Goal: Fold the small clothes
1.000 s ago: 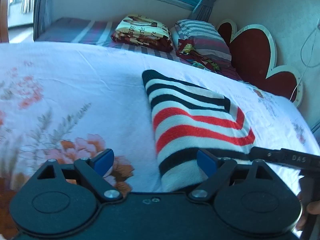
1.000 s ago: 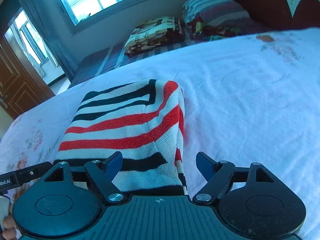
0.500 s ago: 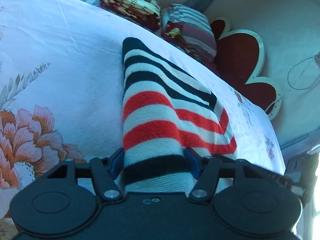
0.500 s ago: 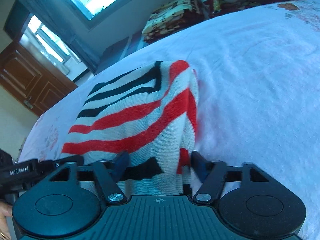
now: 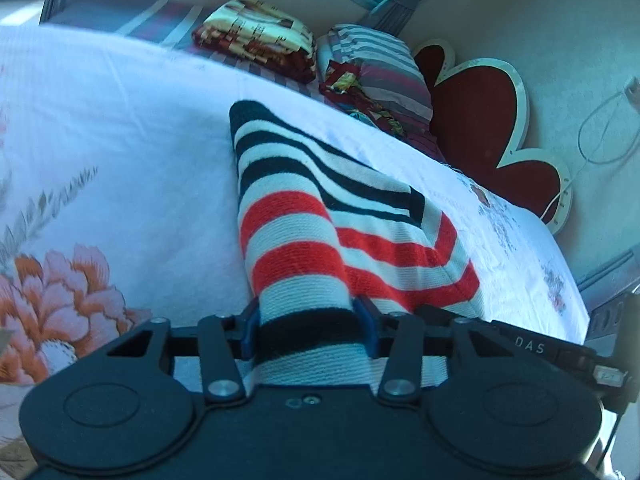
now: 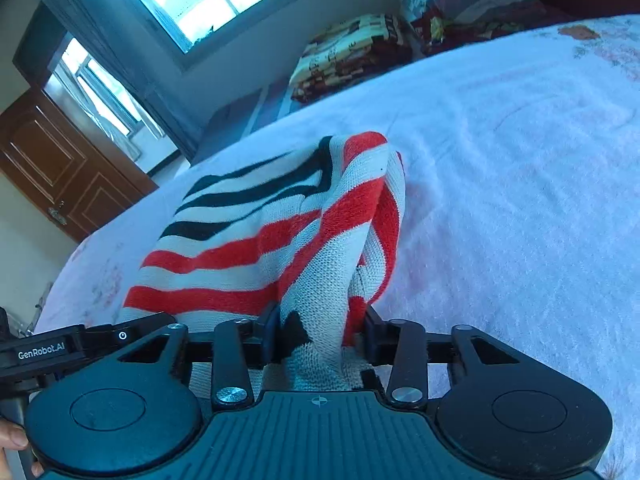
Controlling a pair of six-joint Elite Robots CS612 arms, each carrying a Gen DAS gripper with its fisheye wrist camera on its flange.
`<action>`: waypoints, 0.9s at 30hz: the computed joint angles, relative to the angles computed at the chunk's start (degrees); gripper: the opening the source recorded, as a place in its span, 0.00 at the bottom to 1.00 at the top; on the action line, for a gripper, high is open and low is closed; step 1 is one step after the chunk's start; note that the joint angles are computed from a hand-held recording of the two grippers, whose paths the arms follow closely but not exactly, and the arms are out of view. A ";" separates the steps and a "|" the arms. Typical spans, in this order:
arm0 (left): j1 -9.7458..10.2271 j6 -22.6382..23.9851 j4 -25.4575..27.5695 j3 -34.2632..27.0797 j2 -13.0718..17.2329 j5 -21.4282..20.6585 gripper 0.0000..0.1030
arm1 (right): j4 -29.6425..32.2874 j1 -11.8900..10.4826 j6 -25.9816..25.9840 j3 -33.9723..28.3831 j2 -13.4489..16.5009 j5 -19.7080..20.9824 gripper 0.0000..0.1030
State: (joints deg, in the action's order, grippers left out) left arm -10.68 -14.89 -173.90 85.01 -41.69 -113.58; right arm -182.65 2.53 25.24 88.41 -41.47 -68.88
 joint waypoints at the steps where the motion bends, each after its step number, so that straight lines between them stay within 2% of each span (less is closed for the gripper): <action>1: -0.13 0.94 -0.15 0.35 -0.38 0.51 0.43 | -0.31 0.10 0.04 0.18 -0.24 -0.12 0.37; 10: 0.17 3.05 -2.29 3.61 -3.53 1.95 0.41 | -4.06 1.66 2.40 1.43 -1.95 0.77 0.34; 15: 1.59 4.48 -3.83 6.23 -5.68 2.48 0.41 | -4.67 3.71 4.11 0.01 -1.83 0.78 0.34; 21: 5.38 5.42 -5.24 7.79 -7.19 1.34 0.41 | -3.36 7.91 4.76 -4.32 -0.64 -0.20 0.34; 27: 10.91 8.14 -3.92 6.44 -6.92 -1.18 0.41 | -1.19 13.56 8.27 -12.57 3.45 -3.51 0.34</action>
State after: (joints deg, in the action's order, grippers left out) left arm 0.24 -6.75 -177.82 91.45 -48.61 -114.76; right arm -183.84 16.10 33.51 75.83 -38.02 -72.39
